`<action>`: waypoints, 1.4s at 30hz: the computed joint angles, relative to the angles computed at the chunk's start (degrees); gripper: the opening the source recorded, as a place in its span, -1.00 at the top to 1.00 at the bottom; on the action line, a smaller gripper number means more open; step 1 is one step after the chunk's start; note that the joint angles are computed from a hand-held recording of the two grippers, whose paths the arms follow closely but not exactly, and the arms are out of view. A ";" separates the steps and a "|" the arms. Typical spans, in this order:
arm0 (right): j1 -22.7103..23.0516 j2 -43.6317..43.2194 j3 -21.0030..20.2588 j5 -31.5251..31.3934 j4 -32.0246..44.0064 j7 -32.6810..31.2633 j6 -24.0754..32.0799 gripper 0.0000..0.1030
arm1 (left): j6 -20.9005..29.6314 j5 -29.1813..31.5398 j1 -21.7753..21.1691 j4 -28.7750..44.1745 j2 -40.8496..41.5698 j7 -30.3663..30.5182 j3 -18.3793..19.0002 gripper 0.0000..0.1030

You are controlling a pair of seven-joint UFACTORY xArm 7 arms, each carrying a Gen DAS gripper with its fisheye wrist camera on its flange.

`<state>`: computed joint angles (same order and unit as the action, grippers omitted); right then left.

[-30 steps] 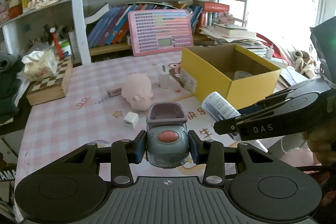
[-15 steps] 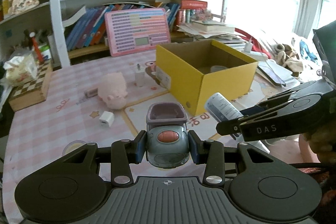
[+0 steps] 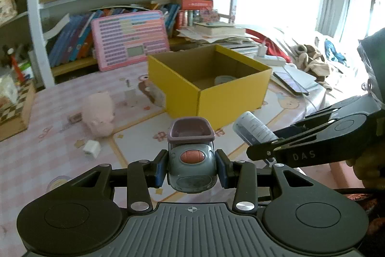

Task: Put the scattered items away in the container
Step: 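Lift the toy car and white bottle and carry both toward the yellow box, then lower the car and bottle into the box and open both tools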

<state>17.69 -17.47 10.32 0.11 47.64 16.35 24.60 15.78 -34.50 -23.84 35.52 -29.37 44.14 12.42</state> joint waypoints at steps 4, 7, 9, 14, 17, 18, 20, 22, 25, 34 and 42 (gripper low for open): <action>-0.75 -1.45 -1.05 0.33 -1.19 -0.26 0.71 0.40 | -0.01 -1.38 -1.92 1.64 1.90 1.00 -0.12 0.23; -1.46 -2.18 -1.75 0.56 -1.82 -0.74 0.94 0.40 | -0.03 -2.29 -2.47 3.09 3.29 1.59 -0.83 0.23; -1.83 -2.52 -2.23 0.74 -2.21 -1.46 0.92 0.40 | -0.10 -2.94 -2.69 4.07 4.35 1.89 -1.46 0.23; -2.58 -3.62 -3.72 2.15 -3.41 -3.63 0.88 0.40 | 0.28 -4.51 -3.02 6.44 6.97 3.05 -3.31 0.23; -3.34 -3.86 -4.42 2.85 -3.71 -4.54 0.83 0.40 | 0.35 -5.21 -2.72 7.81 8.54 3.44 -4.72 0.23; -3.51 -3.88 -4.65 3.09 -3.74 -4.96 0.80 0.40 | 0.30 -5.48 -2.61 8.31 9.12 3.56 -5.16 0.23; -3.83 -3.78 -5.06 3.54 -3.66 -5.84 0.68 0.40 | 0.20 -6.06 -2.38 9.42 10.37 3.88 -5.96 0.23; -4.10 -3.53 -5.59 4.07 -3.44 -6.97 0.51 0.40 | 0.05 -6.57 -2.05 10.33 11.37 4.13 -6.83 0.22; -4.22 -2.82 -6.72 5.50 -2.85 -9.19 -0.08 0.40 | -0.60 -6.59 -1.24 11.91 13.15 3.87 -8.37 0.23; -2.44 2.20 -12.30 16.14 2.17 -23.04 -4.27 0.40 | -4.99 -3.90 1.17 18.61 19.85 1.89 -12.20 0.23; -2.38 10.91 -14.90 31.54 13.40 -43.27 -4.31 0.40 | -10.56 7.35 6.75 27.44 28.78 -9.56 -16.92 0.22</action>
